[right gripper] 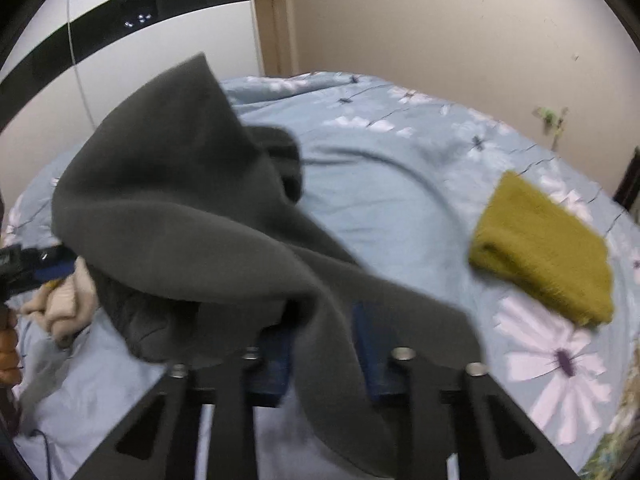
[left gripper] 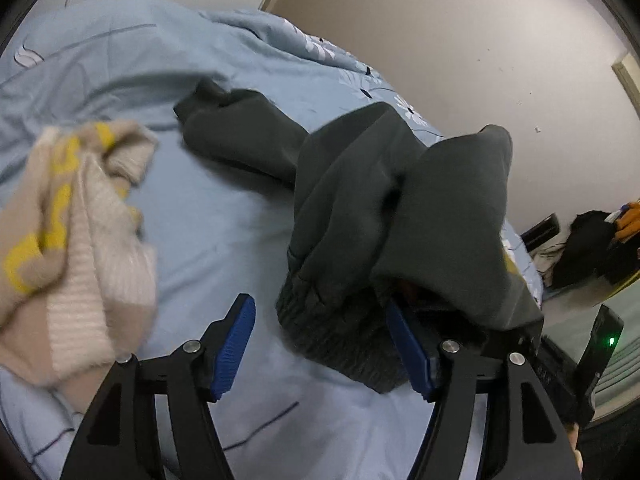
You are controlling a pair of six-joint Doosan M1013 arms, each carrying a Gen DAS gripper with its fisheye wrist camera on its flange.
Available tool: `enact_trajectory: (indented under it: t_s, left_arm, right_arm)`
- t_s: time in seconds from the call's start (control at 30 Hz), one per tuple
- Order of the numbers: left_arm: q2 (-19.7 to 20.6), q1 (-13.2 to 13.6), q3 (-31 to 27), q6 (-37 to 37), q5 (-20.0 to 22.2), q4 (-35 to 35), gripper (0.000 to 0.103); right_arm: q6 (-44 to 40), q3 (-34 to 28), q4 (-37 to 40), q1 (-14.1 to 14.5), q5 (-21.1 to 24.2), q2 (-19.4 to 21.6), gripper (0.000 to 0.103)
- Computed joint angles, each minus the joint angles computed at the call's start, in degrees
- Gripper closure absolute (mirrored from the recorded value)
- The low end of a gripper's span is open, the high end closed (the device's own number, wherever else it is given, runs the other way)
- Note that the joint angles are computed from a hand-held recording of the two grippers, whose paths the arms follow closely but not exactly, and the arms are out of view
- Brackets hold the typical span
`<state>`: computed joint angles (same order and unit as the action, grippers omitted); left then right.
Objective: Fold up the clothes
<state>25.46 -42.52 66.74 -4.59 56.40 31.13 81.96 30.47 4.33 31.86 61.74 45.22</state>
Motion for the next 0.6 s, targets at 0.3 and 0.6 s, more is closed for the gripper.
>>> enact_trajectory:
  t_s: [0.3, 0.6]
  left_arm:
    - [0.24, 0.47, 0.53, 0.39, -4.21, -3.8, 0.034]
    - [4.14, 0.82, -5.1, 11.35, -5.72, -12.14, 0.034]
  right_arm:
    - [27.84, 3.74, -24.44, -3.56, -5.5, -4.5, 0.09]
    - [33.86, 10.37, -20.72, -7.83, 1.2, -5.49, 0.09]
